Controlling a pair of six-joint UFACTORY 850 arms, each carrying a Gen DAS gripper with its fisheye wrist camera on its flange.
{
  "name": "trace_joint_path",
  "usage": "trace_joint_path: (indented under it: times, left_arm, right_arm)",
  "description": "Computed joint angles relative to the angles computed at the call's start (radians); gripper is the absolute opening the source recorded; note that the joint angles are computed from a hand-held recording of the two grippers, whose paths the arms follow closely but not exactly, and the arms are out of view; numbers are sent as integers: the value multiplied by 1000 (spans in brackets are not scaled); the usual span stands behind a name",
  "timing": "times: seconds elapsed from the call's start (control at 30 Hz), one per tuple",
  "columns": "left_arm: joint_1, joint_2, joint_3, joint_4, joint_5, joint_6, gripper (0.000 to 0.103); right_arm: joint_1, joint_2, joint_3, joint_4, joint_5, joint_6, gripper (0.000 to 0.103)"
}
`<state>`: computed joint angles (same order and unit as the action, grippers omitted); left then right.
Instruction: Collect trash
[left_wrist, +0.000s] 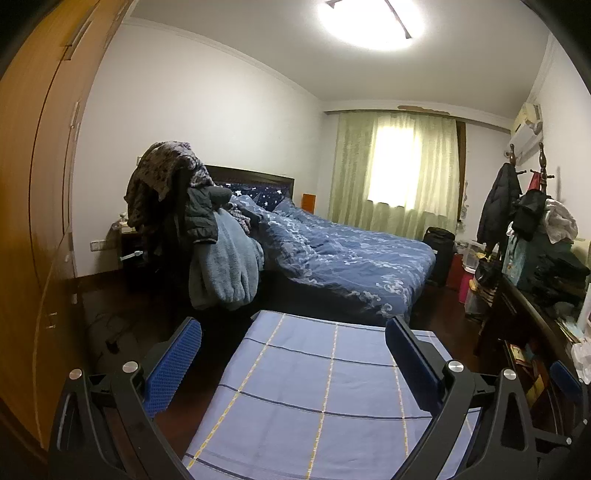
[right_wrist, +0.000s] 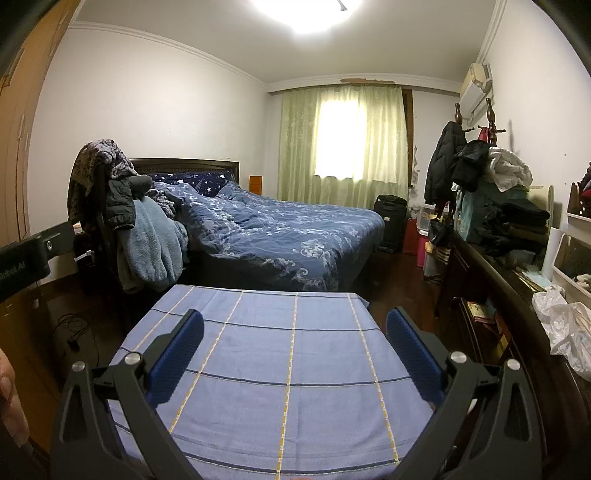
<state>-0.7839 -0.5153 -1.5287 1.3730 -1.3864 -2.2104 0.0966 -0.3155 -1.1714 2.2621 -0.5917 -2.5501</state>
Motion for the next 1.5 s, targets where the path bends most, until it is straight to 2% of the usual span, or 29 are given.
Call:
trace_joint_path:
  times: [0.4, 0.67, 1.5]
  left_arm:
    - [-5, -1, 6, 30, 23, -10, 99]
    - [-5, 8, 23, 107, 134, -7, 99]
    - [-8, 2, 23, 99, 111, -15, 99]
  right_arm:
    - [1, 0, 0, 0, 1, 0, 100]
    - [-5, 0, 7, 3, -3, -4, 100]
    - [-6, -4, 1, -12, 8, -1, 100]
